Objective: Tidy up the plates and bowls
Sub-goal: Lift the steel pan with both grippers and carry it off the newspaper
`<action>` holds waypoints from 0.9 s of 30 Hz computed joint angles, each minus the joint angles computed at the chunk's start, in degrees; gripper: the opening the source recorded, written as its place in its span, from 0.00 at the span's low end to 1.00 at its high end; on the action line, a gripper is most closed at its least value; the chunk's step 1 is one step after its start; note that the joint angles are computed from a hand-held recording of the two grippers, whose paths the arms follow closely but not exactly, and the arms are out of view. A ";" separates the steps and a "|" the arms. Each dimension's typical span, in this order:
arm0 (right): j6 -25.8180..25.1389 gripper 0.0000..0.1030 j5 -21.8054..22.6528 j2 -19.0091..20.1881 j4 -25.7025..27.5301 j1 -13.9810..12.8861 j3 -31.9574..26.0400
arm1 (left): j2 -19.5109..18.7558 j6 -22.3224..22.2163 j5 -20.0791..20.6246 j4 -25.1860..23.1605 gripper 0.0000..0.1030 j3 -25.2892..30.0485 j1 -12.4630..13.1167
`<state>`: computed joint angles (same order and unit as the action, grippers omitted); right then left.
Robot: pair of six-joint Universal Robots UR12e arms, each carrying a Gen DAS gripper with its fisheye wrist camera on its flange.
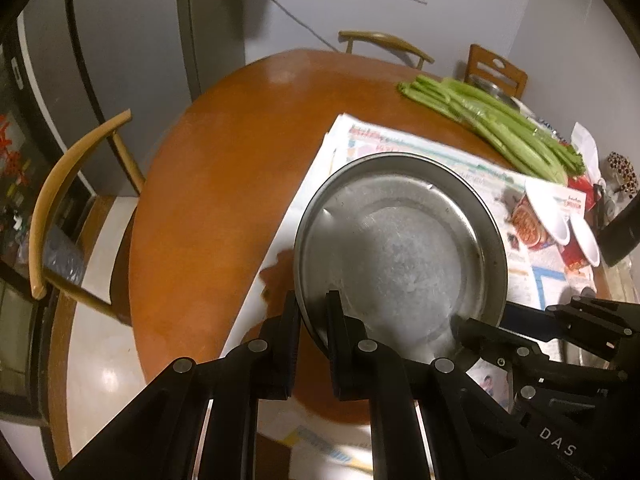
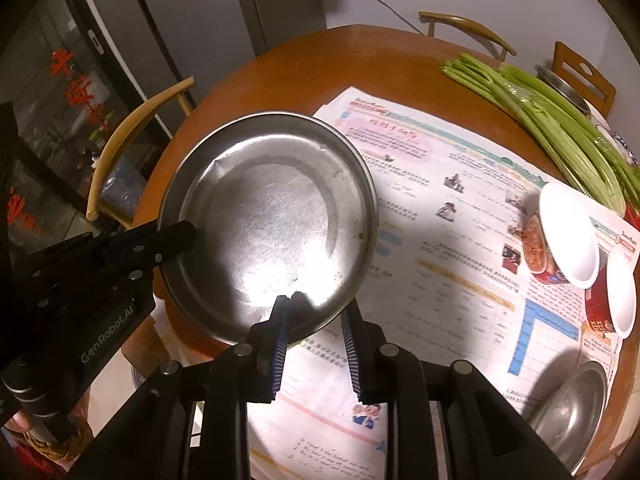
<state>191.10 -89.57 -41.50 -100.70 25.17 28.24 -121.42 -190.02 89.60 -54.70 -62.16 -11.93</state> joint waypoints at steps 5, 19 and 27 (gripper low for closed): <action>-0.15 0.26 1.08 1.03 2.41 0.19 -1.25 | 0.71 0.96 0.35 -0.66 0.12 -1.58 0.10; -0.66 0.26 1.46 3.40 6.30 0.47 -4.88 | 1.27 0.13 -0.05 -1.65 0.12 -2.59 0.49; -0.64 0.37 1.34 4.44 8.47 0.65 -7.13 | 1.33 -0.04 0.95 -1.75 0.42 -2.52 0.20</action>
